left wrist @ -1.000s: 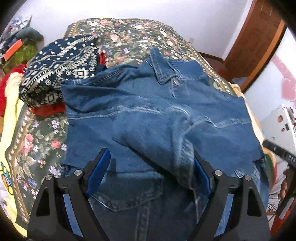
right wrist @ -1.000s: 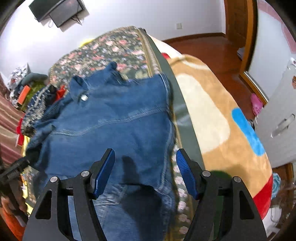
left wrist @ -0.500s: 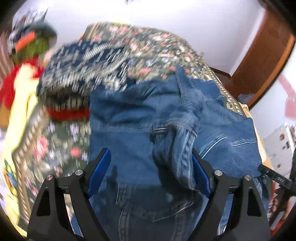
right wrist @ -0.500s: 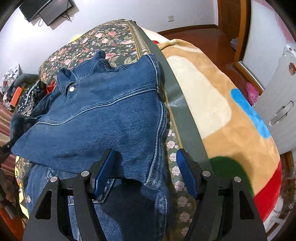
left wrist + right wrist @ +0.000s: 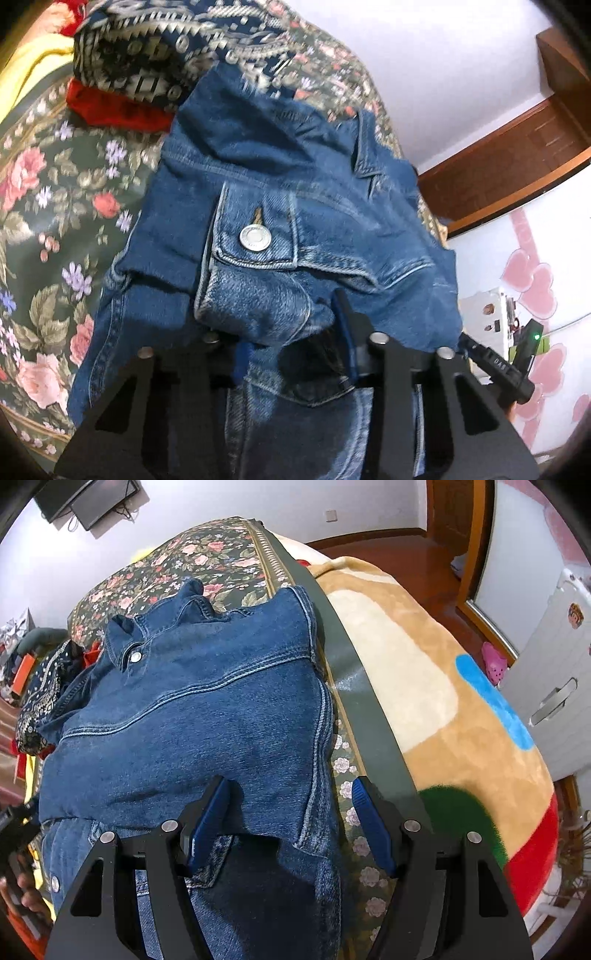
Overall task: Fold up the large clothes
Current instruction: 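Grasp the jacket hem with the left gripper and fold it toward the collar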
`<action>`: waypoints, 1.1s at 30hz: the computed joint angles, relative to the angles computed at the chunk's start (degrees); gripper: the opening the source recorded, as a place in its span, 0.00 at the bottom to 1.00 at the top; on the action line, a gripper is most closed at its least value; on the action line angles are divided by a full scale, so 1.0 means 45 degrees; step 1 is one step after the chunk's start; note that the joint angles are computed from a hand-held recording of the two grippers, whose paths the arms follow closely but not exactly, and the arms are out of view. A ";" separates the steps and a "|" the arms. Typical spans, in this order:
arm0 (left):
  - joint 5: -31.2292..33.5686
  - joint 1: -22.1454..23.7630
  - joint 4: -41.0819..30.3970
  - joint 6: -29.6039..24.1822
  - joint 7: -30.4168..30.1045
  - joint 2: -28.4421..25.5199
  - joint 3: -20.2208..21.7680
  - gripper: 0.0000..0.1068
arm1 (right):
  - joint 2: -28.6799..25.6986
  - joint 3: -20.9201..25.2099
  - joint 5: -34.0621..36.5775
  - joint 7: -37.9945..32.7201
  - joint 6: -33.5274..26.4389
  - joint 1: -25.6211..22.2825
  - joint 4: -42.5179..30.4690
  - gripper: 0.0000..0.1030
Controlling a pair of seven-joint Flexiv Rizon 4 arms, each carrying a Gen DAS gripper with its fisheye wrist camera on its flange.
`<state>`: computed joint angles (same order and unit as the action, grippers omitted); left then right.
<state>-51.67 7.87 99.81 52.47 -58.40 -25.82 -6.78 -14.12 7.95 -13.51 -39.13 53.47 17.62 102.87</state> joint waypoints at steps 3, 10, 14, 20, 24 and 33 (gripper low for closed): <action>0.0124 -0.0254 -0.0016 0.0879 0.0367 0.0229 -0.0018 0.29 | 0.0033 -0.0028 -0.0124 0.0038 -0.0086 0.0048 -0.0104 0.63; -0.0092 -0.0630 -0.0403 0.3567 0.2217 0.0738 -0.0755 0.26 | -0.0023 -0.0226 -0.0936 0.0418 -0.0017 0.0210 -0.0607 0.63; -0.1658 -0.0480 -0.0547 0.4217 0.3644 0.0944 -0.1248 0.25 | -0.0067 -0.0198 -0.1164 0.0312 0.0330 0.0267 -0.0749 0.63; -0.0658 -0.0715 -0.0506 0.3952 0.2683 0.0804 -0.0224 0.25 | -0.0494 0.0029 -0.0517 -0.0437 -0.0219 0.0270 -0.1171 0.63; 0.2732 -0.0919 -0.0777 0.2782 -0.0222 0.0132 0.1209 0.27 | -0.0695 0.0133 0.0072 -0.0778 -0.0523 0.0279 -0.1328 0.63; 0.4904 -0.0256 -0.0233 0.1349 -0.2034 -0.0105 0.1423 0.56 | -0.0586 0.0116 0.0334 -0.1021 -0.0906 0.0361 -0.1211 0.67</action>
